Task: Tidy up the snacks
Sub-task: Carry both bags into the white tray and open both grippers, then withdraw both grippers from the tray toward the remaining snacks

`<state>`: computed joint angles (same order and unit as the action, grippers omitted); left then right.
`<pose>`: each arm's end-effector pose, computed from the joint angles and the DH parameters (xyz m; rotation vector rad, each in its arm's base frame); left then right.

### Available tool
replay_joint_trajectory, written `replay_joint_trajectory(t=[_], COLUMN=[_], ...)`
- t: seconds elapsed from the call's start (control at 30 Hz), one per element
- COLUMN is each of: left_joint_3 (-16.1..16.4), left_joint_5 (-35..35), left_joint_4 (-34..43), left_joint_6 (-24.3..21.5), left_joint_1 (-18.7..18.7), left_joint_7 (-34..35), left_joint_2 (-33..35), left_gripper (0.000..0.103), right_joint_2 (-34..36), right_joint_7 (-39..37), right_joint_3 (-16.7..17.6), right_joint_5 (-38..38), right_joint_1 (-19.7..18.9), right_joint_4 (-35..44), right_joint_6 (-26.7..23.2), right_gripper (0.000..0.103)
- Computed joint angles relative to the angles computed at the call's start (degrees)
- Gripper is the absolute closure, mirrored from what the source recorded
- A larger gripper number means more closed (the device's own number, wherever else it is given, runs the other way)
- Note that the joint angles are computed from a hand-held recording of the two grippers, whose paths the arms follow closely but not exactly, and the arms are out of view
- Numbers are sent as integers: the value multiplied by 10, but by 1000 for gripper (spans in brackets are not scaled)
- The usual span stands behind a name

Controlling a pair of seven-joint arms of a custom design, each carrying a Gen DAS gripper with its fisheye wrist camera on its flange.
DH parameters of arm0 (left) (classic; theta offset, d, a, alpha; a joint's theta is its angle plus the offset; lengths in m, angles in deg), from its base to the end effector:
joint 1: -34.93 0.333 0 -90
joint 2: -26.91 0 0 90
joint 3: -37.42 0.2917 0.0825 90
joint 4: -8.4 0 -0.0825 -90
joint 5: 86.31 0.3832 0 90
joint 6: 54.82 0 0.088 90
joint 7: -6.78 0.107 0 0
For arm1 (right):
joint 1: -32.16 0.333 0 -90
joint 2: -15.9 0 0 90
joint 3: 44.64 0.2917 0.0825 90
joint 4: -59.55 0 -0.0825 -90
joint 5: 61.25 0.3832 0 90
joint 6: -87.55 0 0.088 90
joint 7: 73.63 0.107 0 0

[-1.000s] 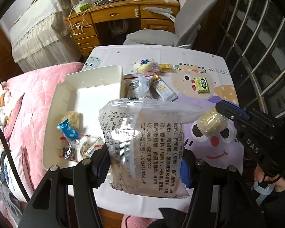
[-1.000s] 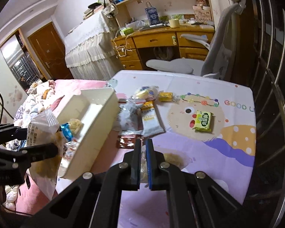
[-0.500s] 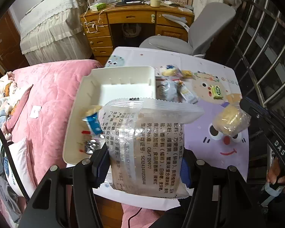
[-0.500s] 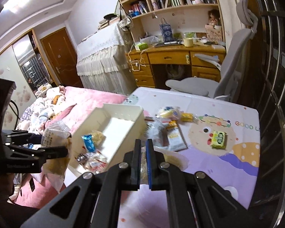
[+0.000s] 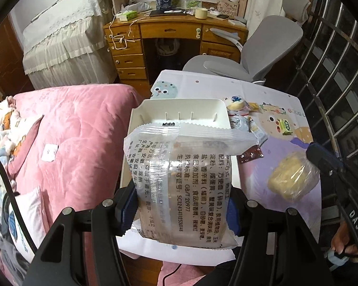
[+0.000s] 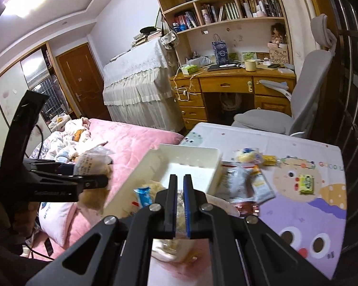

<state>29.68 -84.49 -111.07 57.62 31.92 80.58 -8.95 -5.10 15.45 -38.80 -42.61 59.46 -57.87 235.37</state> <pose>0.3884 -0.0900 0.6884 -2.0268 1.8416 -0.5086 0.4181 0.2771 0.6742 -1.8667 1.2210 -0.2560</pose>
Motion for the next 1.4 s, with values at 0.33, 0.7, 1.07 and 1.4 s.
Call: replay_joint_trajectory(t=[0.33, 0.7, 1.07, 1.4], left_joint_3=[61, 83, 74, 39], left_joint_5=[-40, -92, -144, -142], left_joint_4=[-21, -16, 10, 69], left_joint_6=[39, 43, 11, 11], left_joint_1=[2, 16, 10, -1], left_joint_7=[140, 255, 291, 265], left_joint_2=[-11, 7, 48, 113], left_gripper=[30, 22, 22, 17], right_joint_2=[48, 63, 43, 14], right_joint_7=[154, 383, 458, 452], right_joint_3=[70, 102, 92, 71], right_joint_5=[-106, -249, -274, -257], right_joint_1=[-8, -12, -3, -17], right_joint_4=[35, 46, 44, 17], right_joint_6=[47, -5, -112, -143], right_gripper=[102, 101, 101, 73])
